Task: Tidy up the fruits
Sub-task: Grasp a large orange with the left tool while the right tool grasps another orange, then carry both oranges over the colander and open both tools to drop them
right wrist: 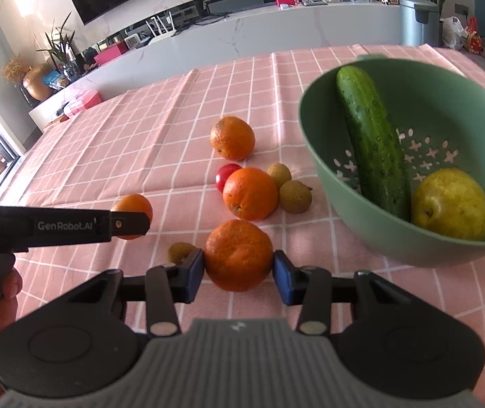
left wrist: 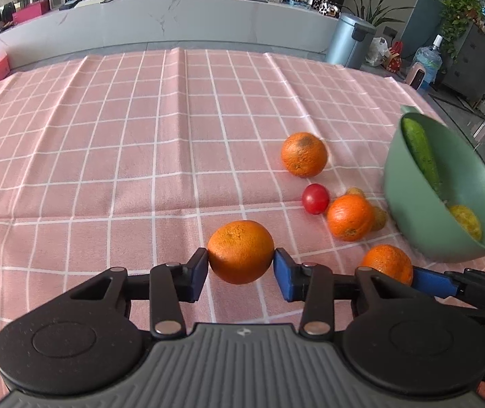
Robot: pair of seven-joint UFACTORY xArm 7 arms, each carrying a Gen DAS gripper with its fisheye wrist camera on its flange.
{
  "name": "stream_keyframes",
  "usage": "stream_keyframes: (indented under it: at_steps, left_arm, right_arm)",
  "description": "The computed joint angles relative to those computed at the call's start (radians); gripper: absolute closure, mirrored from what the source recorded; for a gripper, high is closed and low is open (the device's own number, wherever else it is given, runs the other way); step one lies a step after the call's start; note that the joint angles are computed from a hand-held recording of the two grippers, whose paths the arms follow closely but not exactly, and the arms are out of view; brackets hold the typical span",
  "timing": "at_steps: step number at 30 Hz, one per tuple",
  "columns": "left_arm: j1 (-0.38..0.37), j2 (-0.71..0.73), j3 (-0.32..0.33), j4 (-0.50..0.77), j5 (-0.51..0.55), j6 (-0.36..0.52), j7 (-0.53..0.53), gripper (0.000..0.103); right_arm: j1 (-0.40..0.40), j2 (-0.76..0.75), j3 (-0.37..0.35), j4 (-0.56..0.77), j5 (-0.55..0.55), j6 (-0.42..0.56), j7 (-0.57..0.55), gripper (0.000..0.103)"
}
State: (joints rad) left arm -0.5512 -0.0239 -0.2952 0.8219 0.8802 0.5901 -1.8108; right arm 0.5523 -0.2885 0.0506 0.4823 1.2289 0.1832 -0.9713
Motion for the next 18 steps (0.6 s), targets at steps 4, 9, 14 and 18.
stream_keyframes:
  at_steps: [4, 9, 14, 18]
  left_arm:
    - [-0.013, -0.028, -0.019, 0.019, -0.003, 0.023, 0.006, 0.056]
    - [-0.025, -0.026, -0.041, 0.086, 0.014, 0.033, 0.025, 0.056]
    - [-0.041, 0.028, -0.033, 0.186, 0.038, -0.008, 0.057, 0.056]
    - [-0.069, 0.111, -0.004, 0.297, 0.046, -0.042, 0.115, 0.056]
  right_arm:
    - [-0.017, -0.095, -0.011, -0.041, -0.075, 0.033, 0.047, 0.063]
    - [-0.032, -0.231, -0.064, -0.082, -0.221, 0.081, 0.106, 0.063]
    - [-0.069, -0.320, -0.139, -0.086, -0.385, 0.140, 0.153, 0.063]
    - [-0.101, -0.333, -0.191, -0.065, -0.508, 0.162, 0.155, 0.063]
